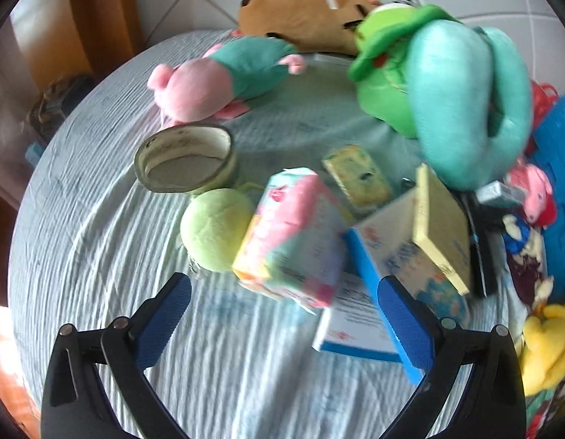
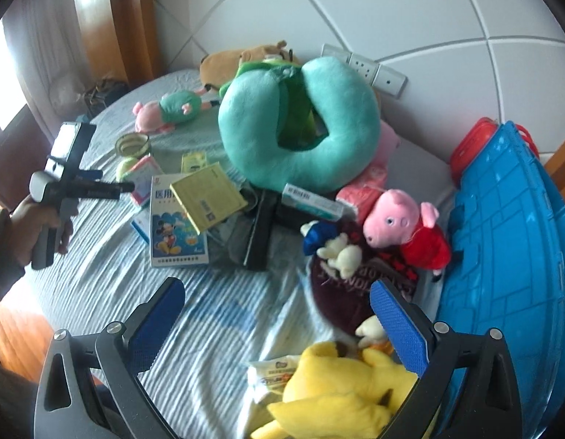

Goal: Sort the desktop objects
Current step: 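Return the left gripper to the table and grasp the pink tissue pack, then lift the pink tissue pack with the left gripper while the right grasps the Mickey medicine box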

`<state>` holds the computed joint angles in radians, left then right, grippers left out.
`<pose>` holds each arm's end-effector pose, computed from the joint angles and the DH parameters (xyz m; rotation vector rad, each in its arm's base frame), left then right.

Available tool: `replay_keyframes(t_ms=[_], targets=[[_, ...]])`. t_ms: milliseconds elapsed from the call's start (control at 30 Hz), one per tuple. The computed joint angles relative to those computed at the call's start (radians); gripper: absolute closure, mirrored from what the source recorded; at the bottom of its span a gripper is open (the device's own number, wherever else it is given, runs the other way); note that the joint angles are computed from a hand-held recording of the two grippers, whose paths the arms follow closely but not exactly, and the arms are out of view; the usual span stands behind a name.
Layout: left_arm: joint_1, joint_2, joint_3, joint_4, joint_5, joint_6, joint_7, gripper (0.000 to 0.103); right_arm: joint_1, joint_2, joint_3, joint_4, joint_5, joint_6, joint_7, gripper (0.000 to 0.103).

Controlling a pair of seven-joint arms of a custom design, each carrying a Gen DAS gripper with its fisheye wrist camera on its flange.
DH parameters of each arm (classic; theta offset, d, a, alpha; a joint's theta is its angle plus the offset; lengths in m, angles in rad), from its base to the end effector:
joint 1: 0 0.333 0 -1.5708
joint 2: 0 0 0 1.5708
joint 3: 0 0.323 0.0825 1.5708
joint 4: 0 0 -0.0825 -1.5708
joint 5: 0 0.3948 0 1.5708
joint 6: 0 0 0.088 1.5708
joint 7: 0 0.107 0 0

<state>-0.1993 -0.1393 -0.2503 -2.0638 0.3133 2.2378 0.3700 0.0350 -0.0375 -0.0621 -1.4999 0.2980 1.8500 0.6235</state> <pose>0.5004 -0.2374 0.5295 -2.4807 1.3223 -0.4503 0.5758 0.0066 0.7212 -2.5606 0.9016 -0.3867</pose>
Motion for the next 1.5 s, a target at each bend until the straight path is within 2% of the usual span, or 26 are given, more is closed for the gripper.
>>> replay_keyframes(t_ms=[167, 333, 500, 533, 567, 600, 633, 667, 733, 933, 1100, 1433, 1500], targets=[[0.007, 0.052, 0.011, 0.031, 0.011, 0.018, 0.018, 0.000, 0.013, -0.020, 0.010, -0.029, -0.043, 0.016, 0.039, 0.000], [0.009, 0.105, 0.032, 0.057, -0.029, -0.011, 0.078, 0.000, 0.023, -0.017, 0.014, -0.026, -0.060, 0.029, 0.068, 0.000], [0.005, 0.118, 0.035, 0.056, 0.010, -0.010, 0.116, 0.001, 0.027, -0.015, 0.015, -0.025, -0.078, 0.034, 0.083, 0.000], [0.001, 0.123, 0.032, 0.063, 0.017, -0.009, 0.130, 0.009, 0.026, -0.013, 0.014, -0.024, -0.083, 0.034, 0.087, 0.000], [-0.003, 0.128, 0.030, 0.070, 0.023, -0.006, 0.143, 0.025, 0.026, -0.010, 0.014, -0.023, -0.088, 0.034, 0.092, 0.000], [-0.010, 0.136, 0.026, 0.085, 0.028, -0.015, 0.156, 0.036, 0.025, -0.008, 0.014, -0.021, -0.092, 0.033, 0.097, 0.000], [-0.021, 0.154, 0.018, 0.116, 0.050, -0.048, 0.167, 0.043, 0.025, -0.005, 0.013, -0.018, -0.094, 0.032, 0.101, 0.000], [-0.031, 0.163, 0.015, 0.133, 0.056, -0.063, 0.172, 0.050, 0.024, -0.004, 0.014, -0.017, -0.093, 0.032, 0.102, 0.000], [-0.042, 0.166, 0.015, 0.137, 0.035, -0.058, 0.166, 0.055, 0.025, -0.003, 0.014, -0.015, -0.091, 0.033, 0.101, 0.000], [-0.050, 0.105, 0.016, 0.084, 0.021, -0.030, 0.095, 0.057, 0.031, -0.003, 0.019, -0.028, -0.076, 0.038, 0.079, 0.000], [-0.043, -0.004, 0.000, -0.001, 0.033, -0.024, 0.055, 0.057, 0.047, 0.001, 0.031, -0.078, -0.056, 0.054, 0.036, 0.000], [-0.024, -0.234, -0.040, -0.161, -0.022, -0.115, -0.010, 0.057, 0.130, 0.022, 0.083, -0.294, -0.018, 0.148, -0.057, 0.000], [-0.022, -0.277, -0.048, -0.190, -0.038, -0.139, -0.023, 0.057, 0.148, 0.026, 0.095, -0.333, -0.023, 0.192, -0.067, 0.000]])
